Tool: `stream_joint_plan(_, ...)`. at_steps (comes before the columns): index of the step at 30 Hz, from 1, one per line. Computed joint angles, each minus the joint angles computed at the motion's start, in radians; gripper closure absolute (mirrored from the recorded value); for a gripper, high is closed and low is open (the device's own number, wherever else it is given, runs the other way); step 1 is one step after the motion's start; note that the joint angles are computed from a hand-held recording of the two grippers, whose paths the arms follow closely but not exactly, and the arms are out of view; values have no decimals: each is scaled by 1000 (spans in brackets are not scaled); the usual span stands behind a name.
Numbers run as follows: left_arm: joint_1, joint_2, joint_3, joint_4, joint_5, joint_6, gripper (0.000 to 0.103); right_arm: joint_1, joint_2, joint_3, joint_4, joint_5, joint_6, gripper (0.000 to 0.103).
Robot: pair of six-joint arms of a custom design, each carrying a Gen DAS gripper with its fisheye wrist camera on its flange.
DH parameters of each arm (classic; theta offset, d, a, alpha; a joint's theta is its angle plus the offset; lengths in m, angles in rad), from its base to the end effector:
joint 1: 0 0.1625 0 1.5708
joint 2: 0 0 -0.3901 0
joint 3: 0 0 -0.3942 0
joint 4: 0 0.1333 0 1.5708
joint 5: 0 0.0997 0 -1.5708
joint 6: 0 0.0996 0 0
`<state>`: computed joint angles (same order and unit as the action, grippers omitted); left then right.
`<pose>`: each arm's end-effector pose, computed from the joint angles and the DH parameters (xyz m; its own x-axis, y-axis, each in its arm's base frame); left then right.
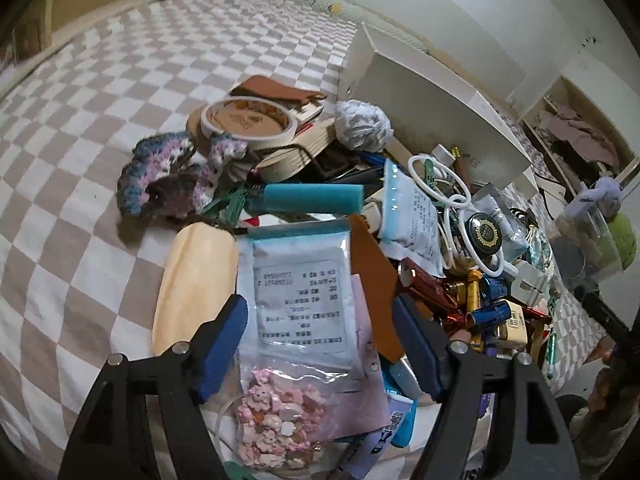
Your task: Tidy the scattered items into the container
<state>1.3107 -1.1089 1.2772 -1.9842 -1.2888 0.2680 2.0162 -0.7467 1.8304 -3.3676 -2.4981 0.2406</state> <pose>-0.0199 -0.7009 0.3771 -0.8457 0.4235 -0.3246 0.4910 0.8559 -0.1625 0.3006 -0.5051 0.0991 -0.8225 0.3703 0.4318 -0.1337 0.6119 -0.7795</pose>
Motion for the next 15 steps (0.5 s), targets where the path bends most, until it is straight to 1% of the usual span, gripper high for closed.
stream_joint_plan(2,5,13,-27,37,-12,-9,28,-3,0,-1,6,3,3,33)
stream_joint_plan(4,5,22,-38,58,-7,-4,28,-8,0,0,9,9,6,33)
stream_joint_plan(6,-3,29,-38,70,21,11,28,-14,-2,4,9,19,10,33)
stream_joint_plan(8,-11,27,-22,50,50,29,28,-18,-3,4,13,21,11,33)
stream_joint_plan(15,-30,26,10,8,128,24,28,-27,-7,6,22,34,12,33)
